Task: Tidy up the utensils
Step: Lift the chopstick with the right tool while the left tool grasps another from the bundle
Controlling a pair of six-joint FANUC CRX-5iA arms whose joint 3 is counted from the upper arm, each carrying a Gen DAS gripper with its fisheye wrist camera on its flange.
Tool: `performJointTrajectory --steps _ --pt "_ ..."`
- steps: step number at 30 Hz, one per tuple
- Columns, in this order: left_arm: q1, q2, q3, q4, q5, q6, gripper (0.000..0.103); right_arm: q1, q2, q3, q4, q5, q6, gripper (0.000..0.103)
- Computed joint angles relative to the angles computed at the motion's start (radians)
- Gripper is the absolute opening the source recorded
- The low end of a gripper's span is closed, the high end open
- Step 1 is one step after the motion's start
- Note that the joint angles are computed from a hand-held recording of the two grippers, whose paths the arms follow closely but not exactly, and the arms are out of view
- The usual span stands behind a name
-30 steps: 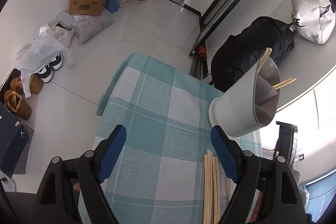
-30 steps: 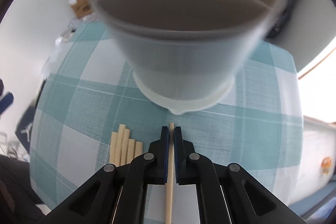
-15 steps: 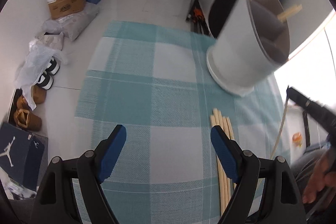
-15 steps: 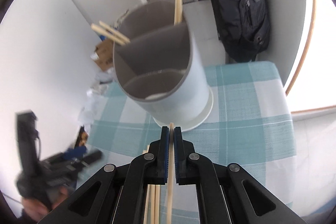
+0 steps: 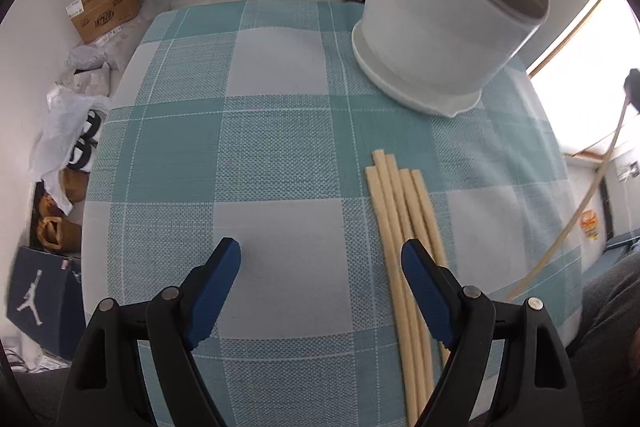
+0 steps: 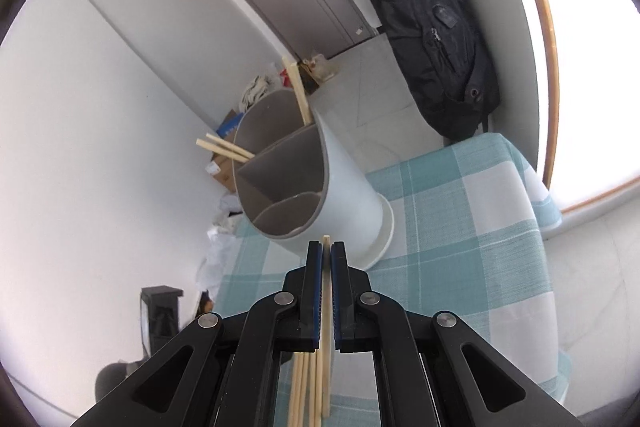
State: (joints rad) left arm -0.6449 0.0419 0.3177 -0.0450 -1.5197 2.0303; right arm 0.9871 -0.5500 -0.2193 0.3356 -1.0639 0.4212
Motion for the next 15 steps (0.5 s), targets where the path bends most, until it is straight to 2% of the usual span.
performJointTrajectory --steps 3,9,15 --pt "-0.025 0.015 0.026 -0.042 -0.025 0.007 0.079 -0.003 -0.013 -0.011 0.004 0.010 -0.001 0.003" --pt "-0.024 0.008 0.021 -0.049 -0.034 0.029 0.080 0.019 -0.034 -0.025 0.035 0.022 -0.003 0.003" --pt "-0.055 0.055 0.090 -0.095 -0.087 0.068 0.080 0.018 -0.053 -0.037 0.042 0.045 -0.009 0.003"
